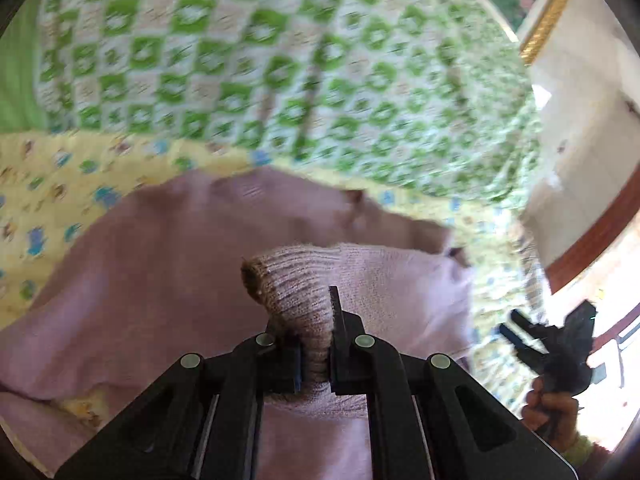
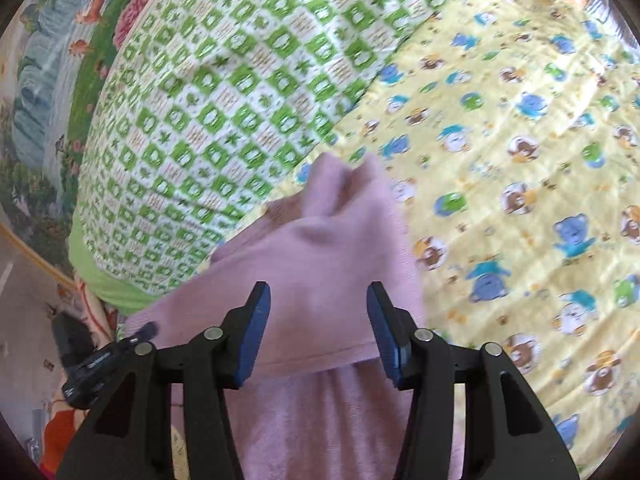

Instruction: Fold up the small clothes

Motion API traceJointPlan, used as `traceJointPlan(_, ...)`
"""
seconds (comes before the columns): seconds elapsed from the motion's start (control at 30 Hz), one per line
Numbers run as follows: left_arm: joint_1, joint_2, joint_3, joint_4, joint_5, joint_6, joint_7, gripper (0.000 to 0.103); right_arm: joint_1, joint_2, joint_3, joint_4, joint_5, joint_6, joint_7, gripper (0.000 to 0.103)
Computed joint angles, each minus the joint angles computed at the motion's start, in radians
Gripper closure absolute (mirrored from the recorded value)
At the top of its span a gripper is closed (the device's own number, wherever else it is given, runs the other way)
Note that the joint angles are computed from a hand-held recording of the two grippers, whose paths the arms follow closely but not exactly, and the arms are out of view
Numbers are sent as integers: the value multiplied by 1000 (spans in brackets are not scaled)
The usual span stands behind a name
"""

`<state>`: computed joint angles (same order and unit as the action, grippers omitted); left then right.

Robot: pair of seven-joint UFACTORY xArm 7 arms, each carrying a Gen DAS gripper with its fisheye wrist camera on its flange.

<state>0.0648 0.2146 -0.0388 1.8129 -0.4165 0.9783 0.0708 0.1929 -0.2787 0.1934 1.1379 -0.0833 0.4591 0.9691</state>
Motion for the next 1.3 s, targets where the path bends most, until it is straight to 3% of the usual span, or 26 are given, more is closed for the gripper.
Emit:
traceJointPlan(0.2, 41, -47, 48, -172, 27, -21, -121, 96, -4, 42, -13, 26, -2, 76, -1, 46)
traceJointPlan(0.33, 54, -88, 59, -255, 41, -20, -119, 96, 7, 109, -26, 80, 0, 99, -42, 44)
traceJointPlan(0.5, 53, -131, 71, -324, 53, -53, -169, 96, 28, 240, -52, 208, 30, 131, -150, 43)
traceJointPlan(0.77, 47, -146, 74, -353, 84, -36, -189, 96, 54, 468, -71, 478, 83, 210, -308, 39)
traceJointPlan(0.8, 45, -146, 73, -352, 86, -35, -187, 96, 59, 482, -71, 498, 83, 228, -334, 40)
traceJointPlan(0.83, 42, -146, 72, -349, 87, -37, -183, 96, 64, 495, -71, 519, 79, 251, -365, 64)
traceJointPlan(0.87, 40, -139, 69, -336, 78, -37, -175, 96, 66, 506, -71, 541, 84, 279, -392, 96)
traceJointPlan(0.97, 37, -99, 54, -273, 3, -33, -135, 96, 70, 458, -95, 516, 61, 276, -386, 95)
traceJointPlan(1.07, 13, -30, 23, -172, -14, -24, -106, 96, 63, 380, -124, 475, -40, 294, -334, 95)
traceJointPlan(1.2, -22, 79, -5, -45, 28, -5, -112, 96, 13, 326, -138, 421, -92, 347, -302, 95)
traceJointPlan(1.3, -23, 114, -5, -21, 58, 7, -133, 96, -5, 338, -135, 401, -116, 366, -270, 95)
